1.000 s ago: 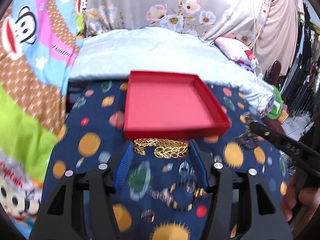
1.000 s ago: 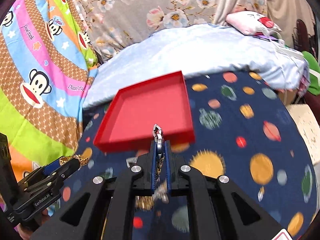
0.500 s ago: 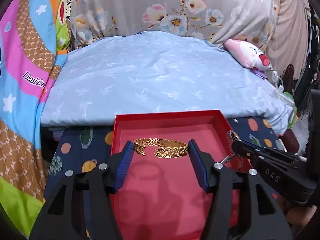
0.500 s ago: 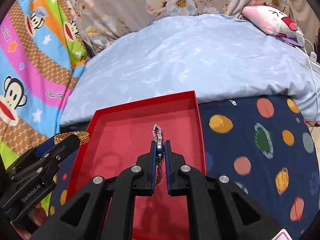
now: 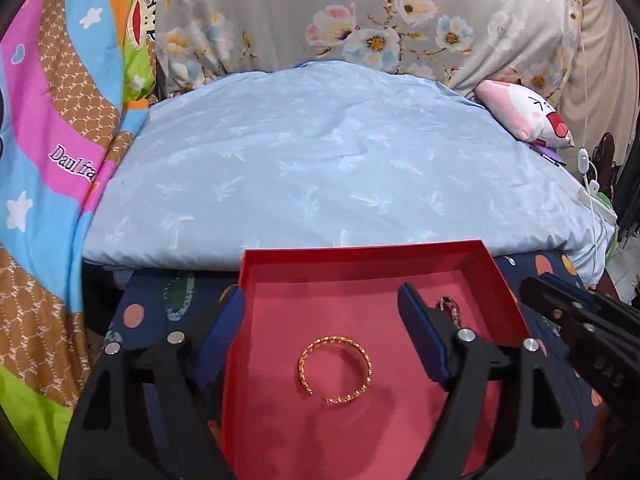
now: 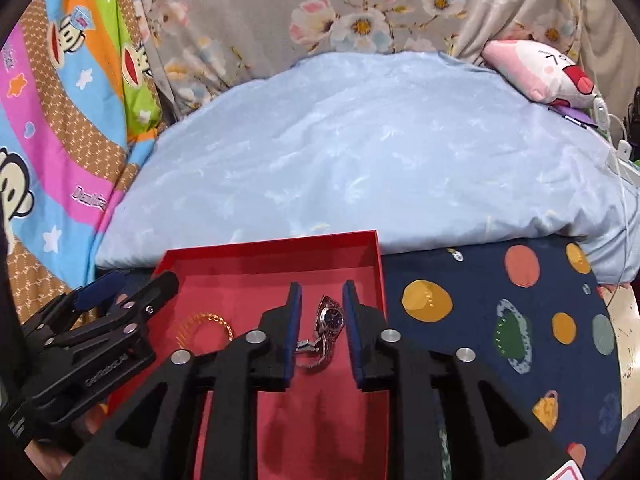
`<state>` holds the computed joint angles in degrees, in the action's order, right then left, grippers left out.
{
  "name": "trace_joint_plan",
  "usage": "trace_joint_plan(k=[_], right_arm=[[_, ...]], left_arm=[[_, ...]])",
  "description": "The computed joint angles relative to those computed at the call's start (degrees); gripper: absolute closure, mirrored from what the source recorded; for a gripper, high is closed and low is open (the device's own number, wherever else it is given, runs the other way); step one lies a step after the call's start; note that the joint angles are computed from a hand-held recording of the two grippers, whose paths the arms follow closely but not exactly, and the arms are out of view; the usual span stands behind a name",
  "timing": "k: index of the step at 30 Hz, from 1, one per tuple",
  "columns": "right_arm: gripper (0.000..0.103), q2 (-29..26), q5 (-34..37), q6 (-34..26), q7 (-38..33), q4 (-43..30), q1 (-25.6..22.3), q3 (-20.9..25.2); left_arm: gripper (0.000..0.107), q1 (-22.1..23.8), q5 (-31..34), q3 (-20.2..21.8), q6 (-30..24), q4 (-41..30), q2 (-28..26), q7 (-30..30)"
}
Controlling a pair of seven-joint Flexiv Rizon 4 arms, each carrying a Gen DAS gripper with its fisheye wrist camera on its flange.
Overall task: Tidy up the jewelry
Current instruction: 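Withdraw both grippers from the red tray back over the jewelry, then grasp the pearl bracelet with the right gripper while the left gripper approaches the hoop earring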
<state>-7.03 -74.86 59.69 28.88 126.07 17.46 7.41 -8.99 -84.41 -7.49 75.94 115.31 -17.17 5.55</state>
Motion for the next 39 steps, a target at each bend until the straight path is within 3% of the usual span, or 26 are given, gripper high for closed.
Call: trace_joint_plan(k=[2, 6, 9, 12, 17, 23, 31, 39], right_arm=[[0.069, 2.9, 0.3, -3.1, 0.8, 1.6, 1.3, 1.8], [0.067, 8.3, 5.9, -10.6, 0.4, 5.5, 5.2, 7.3], [0.067, 11.2, 9.7, -12.6, 4.4, 8.8, 8.1, 10.8], [0.067, 12.0, 15.3, -17.1, 7.9, 10.3, 12.1, 14.4], [0.067, 10.7, 20.0, -18.4, 14.6, 11.3, 17.4, 16.8], [0.067, 5.9, 16.9, -15.0, 21.2, 10.5, 20.5, 14.6], [0.067, 0.3, 13.9, -12.6, 24.4, 7.6, 20.8, 10.5], [0.070, -1.4, 18.0, -15.9, 20.0, 5.8, 21.9, 10.2]], left_arm=[[0.022, 0.4, 0.7, 1.2, -1.0, 2.7, 3.0, 0.6], [0.019, 2.2, 4.2, 4.6, -5.5, 9.2, 9.0, 0.1], [0.019, 4.5, 8.7, 7.7, -10.4, 14.2, 12.8, -1.0], [0.019, 7.1, 13.1, 10.4, -13.8, 18.4, 15.3, -2.0], [0.019, 10.2, 15.3, 13.2, -14.6, 24.2, 18.3, -0.7], [0.019, 13.6, 18.2, 15.2, -16.4, 27.7, 19.9, -1.5], [0.019, 15.6, 20.8, 16.3, -17.3, 30.7, 21.2, 0.6], [0.020, 17.6, 26.4, 17.6, -21.1, 32.0, 22.6, 1.0]])
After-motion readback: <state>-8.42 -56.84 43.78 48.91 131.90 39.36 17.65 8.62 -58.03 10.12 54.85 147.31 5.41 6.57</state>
